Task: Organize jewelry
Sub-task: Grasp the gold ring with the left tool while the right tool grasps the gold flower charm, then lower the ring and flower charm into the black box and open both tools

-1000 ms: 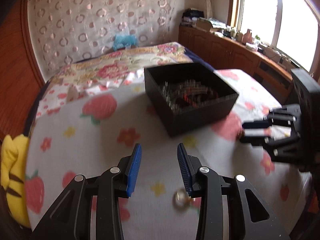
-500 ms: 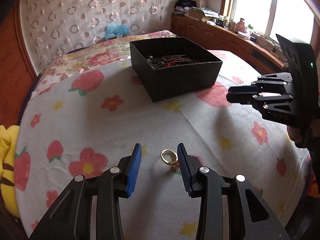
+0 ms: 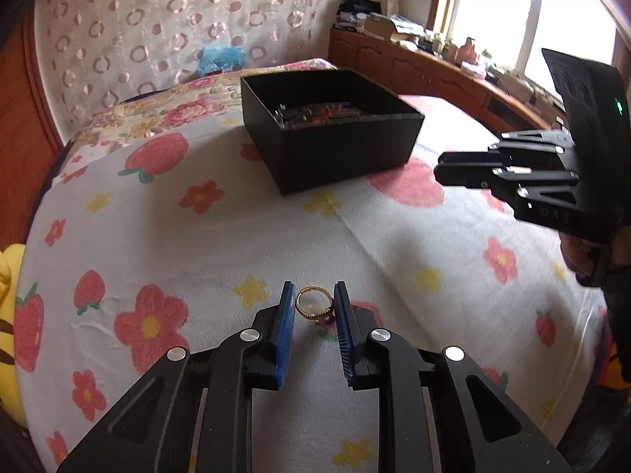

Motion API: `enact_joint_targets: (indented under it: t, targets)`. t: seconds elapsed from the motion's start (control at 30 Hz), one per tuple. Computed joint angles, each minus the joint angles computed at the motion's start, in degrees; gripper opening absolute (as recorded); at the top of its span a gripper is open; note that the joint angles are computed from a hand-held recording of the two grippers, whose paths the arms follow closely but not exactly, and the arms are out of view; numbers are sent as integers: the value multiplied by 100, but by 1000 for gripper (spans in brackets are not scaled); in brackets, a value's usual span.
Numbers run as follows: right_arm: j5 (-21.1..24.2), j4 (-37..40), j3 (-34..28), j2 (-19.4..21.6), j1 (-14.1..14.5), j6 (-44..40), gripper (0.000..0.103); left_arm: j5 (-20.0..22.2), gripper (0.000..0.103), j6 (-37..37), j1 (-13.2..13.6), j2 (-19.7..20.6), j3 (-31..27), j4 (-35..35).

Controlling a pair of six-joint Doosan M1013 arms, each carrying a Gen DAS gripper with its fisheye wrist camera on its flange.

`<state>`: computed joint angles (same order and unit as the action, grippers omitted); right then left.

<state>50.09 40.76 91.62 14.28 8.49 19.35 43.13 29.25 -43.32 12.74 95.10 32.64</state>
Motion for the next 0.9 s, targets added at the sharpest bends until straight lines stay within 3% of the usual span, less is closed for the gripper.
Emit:
enact_joint_targets:
  t: [0.37,0.9]
  targets:
    - [-44,541,-507,171,29,-106,17,19,19,-476,71,41,-388,980]
    - [28,311,-1449,826,209,784,18,38,19,-214,371,350,-911,1086]
